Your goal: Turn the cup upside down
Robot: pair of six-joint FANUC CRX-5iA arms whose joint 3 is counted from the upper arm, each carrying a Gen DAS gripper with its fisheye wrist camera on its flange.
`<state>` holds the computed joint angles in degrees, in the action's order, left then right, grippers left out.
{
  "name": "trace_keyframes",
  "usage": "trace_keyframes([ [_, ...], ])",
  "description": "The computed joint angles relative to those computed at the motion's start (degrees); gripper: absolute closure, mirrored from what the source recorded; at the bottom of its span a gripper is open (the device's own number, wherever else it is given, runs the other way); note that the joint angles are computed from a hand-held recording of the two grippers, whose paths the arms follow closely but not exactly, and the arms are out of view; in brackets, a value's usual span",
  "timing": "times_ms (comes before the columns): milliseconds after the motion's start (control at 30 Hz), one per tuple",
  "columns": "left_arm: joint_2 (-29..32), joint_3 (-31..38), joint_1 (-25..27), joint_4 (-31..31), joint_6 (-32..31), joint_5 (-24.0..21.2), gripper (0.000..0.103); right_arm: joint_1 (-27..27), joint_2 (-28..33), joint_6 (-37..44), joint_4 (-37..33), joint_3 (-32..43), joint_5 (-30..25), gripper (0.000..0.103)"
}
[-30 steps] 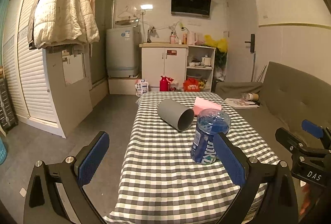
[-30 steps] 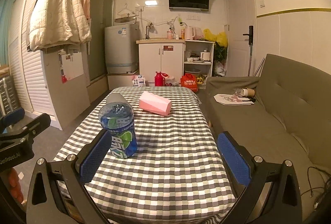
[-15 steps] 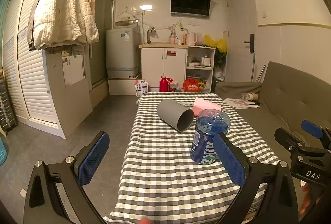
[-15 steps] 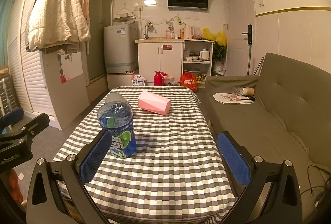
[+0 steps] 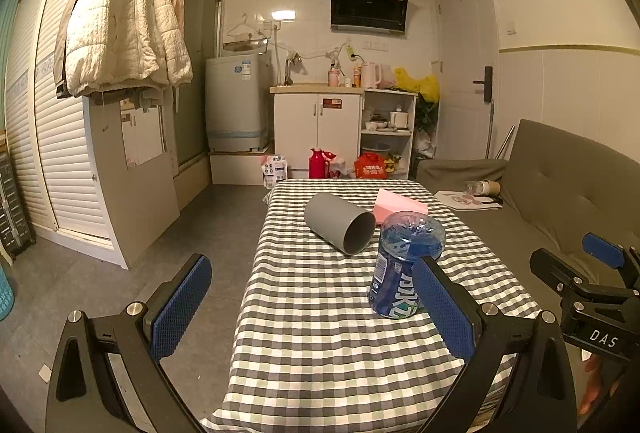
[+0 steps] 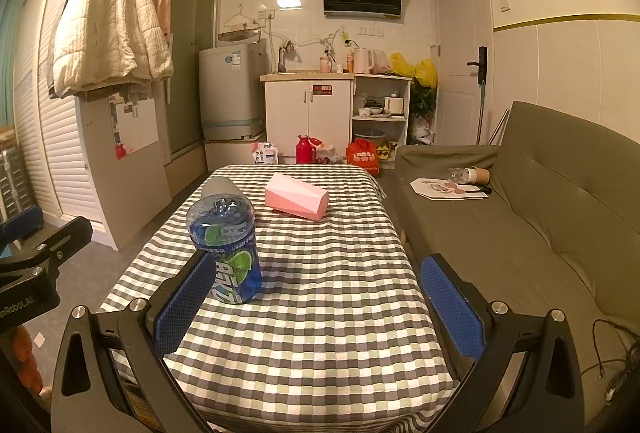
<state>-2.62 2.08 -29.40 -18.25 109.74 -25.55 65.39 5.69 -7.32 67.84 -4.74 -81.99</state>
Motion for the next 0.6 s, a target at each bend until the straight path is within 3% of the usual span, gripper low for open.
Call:
trace_keyframes([
  [600, 0.2, 0.6, -0.2, -0.8, 0.7, -1.3, 0.0, -0.2, 0.1, 0.1, -0.2, 0.1, 0.1, 0.0],
])
